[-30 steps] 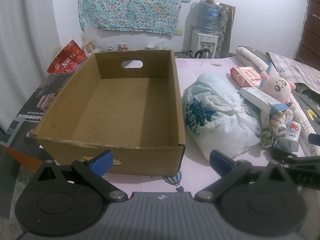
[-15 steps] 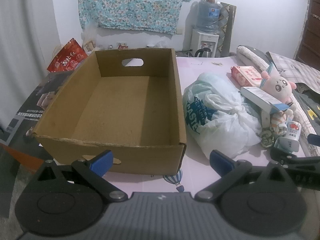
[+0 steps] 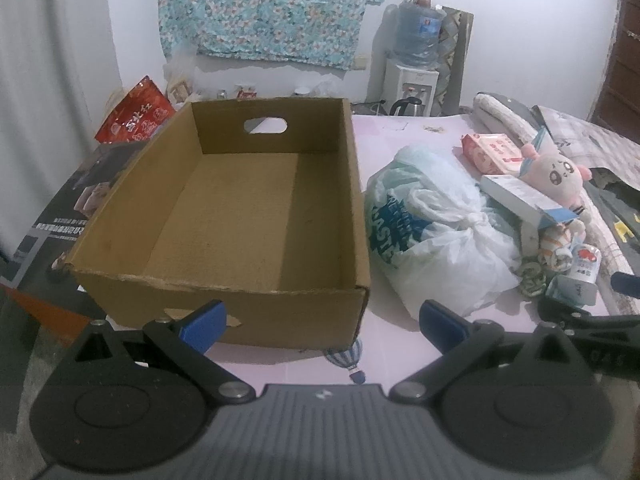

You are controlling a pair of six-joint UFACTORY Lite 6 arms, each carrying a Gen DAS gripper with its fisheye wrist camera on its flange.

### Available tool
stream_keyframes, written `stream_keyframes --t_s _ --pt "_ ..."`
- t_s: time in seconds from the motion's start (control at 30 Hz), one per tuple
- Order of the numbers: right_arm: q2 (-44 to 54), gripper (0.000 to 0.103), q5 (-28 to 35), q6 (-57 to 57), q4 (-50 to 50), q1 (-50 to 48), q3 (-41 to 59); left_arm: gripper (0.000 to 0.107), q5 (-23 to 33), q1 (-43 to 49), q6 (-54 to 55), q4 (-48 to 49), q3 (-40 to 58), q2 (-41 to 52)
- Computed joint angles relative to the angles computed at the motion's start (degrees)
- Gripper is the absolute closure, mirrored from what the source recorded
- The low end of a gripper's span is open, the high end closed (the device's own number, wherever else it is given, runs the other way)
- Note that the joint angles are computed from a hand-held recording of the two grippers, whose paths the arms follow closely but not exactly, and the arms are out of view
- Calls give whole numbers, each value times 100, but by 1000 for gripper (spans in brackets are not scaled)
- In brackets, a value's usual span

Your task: Organize soft objects

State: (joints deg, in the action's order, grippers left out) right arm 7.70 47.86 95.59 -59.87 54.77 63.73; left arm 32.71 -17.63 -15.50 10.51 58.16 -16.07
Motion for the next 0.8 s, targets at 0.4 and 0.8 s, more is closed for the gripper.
stream_keyframes --t_s 0.4,0.8 --pt "-2508 1 -460 2978 -2319 -547 -3037 4 -215 -950 1213 -1184 1777 1356" --pt "-3105 9 -2148 5524 -6069 -3861 -3892 8 1460 -1241 1669 -2966 7456 5991"
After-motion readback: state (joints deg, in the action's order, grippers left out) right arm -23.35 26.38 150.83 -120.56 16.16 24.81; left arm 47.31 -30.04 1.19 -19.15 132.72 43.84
